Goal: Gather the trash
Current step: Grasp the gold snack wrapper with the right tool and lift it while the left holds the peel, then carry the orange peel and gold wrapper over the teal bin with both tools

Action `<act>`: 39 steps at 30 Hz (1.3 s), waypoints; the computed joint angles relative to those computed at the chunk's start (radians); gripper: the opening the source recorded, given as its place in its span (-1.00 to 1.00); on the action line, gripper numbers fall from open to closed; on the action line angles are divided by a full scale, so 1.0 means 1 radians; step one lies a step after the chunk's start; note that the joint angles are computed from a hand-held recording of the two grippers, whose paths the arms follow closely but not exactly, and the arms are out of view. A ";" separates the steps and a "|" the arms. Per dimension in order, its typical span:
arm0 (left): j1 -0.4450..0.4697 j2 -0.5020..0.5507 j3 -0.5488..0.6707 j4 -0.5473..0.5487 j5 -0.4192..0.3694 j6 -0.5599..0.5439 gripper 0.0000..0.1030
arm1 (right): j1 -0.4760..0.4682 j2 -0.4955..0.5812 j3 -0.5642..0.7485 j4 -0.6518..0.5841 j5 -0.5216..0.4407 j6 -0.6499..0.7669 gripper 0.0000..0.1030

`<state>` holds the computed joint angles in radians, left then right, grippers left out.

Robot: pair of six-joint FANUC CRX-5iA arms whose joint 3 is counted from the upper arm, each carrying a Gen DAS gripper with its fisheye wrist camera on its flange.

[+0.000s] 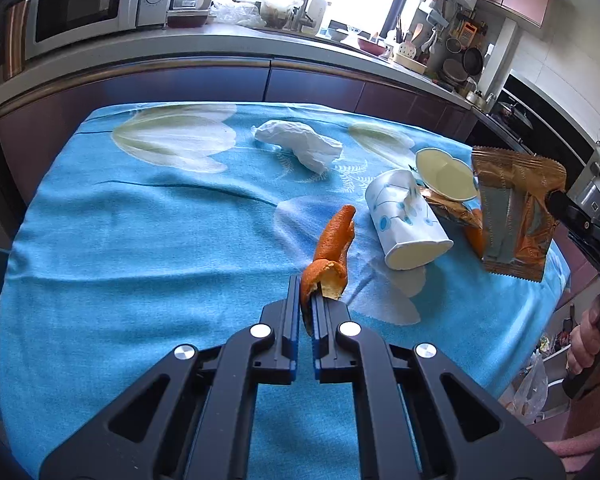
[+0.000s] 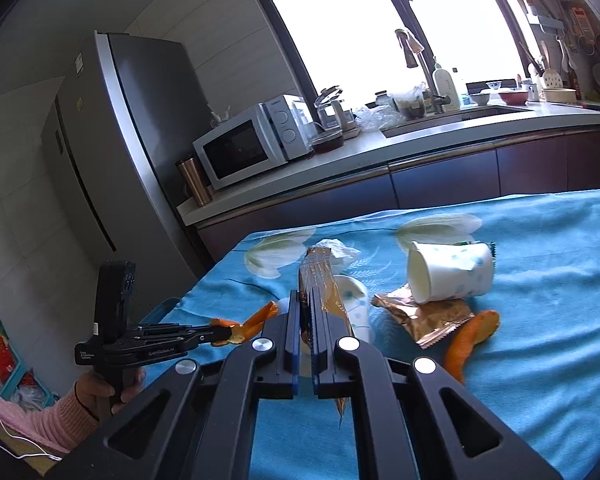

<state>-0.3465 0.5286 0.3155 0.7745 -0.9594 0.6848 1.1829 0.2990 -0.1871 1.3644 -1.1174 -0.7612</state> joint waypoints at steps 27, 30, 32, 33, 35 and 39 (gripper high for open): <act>0.116 -0.151 -0.183 0.054 0.129 -0.019 -0.90 | -0.190 0.143 0.167 0.200 0.457 -0.015 -0.93; 0.128 -0.157 -0.191 0.056 0.136 -0.017 -0.90 | -0.201 0.160 0.189 0.207 0.489 -0.012 -0.93; 0.135 -0.163 -0.199 0.057 0.144 -0.017 -0.90 | -0.208 0.171 0.203 0.213 0.509 -0.010 -0.93; 0.137 -0.166 -0.202 0.057 0.148 -0.016 -0.90 | -0.211 0.176 0.211 0.214 0.517 -0.009 -0.93; 0.143 -0.172 -0.208 0.057 0.154 -0.011 -0.90 | -0.217 0.187 0.226 0.213 0.533 0.000 -0.94; 0.156 -0.184 -0.222 0.053 0.169 0.000 -0.90 | -0.231 0.204 0.249 0.228 0.569 -0.003 -0.93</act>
